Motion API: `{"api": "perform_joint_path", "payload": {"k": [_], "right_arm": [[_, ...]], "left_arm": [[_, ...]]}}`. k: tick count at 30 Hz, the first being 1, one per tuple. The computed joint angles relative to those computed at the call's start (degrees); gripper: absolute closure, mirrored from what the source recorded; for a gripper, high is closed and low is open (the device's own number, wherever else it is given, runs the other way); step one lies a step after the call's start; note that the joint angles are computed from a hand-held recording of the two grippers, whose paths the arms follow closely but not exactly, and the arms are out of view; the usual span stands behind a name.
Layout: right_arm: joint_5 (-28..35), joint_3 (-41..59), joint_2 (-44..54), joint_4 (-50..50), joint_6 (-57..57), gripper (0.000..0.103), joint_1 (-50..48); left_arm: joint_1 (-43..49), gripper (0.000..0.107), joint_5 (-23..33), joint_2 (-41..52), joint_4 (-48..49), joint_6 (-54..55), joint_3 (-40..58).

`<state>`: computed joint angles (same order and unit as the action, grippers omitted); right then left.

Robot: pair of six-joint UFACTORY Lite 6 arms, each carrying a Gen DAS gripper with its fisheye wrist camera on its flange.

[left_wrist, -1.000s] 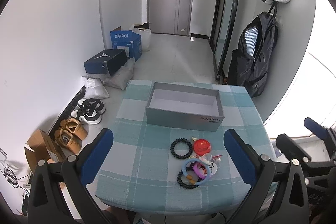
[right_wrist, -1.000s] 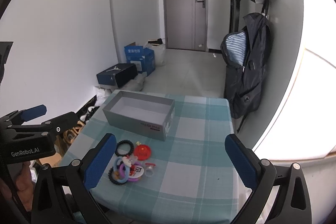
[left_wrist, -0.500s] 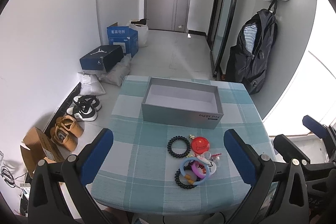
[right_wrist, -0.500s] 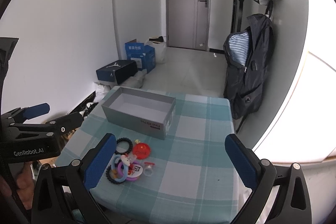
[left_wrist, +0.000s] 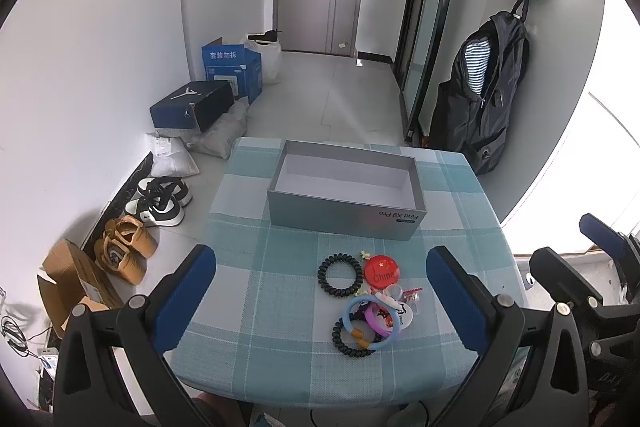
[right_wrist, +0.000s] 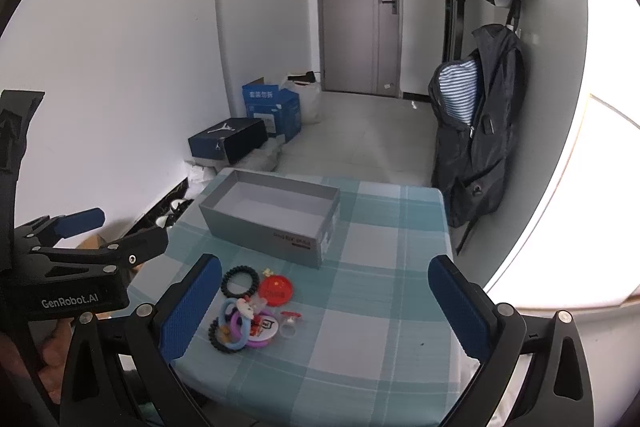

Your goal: Organize jewelry

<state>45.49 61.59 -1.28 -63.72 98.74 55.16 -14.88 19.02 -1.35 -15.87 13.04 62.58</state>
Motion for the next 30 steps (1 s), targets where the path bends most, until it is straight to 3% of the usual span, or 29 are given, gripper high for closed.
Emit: {"api": "perform_joint_path", "payload": {"k": [15, 30], "right_arm": [[-1.20, -0.53, -0.35, 0.34, -0.66, 0.000, -1.22], [-6.95, 0.68, 2.28, 4.64, -4.52, 0.000, -7.40]], "left_arm": [[0.70, 0.005, 1.70, 1.81, -2.83, 2.25, 1.13], [0.72, 0.005, 5.10, 8.65, -6.75, 6.53, 4.26]]}}
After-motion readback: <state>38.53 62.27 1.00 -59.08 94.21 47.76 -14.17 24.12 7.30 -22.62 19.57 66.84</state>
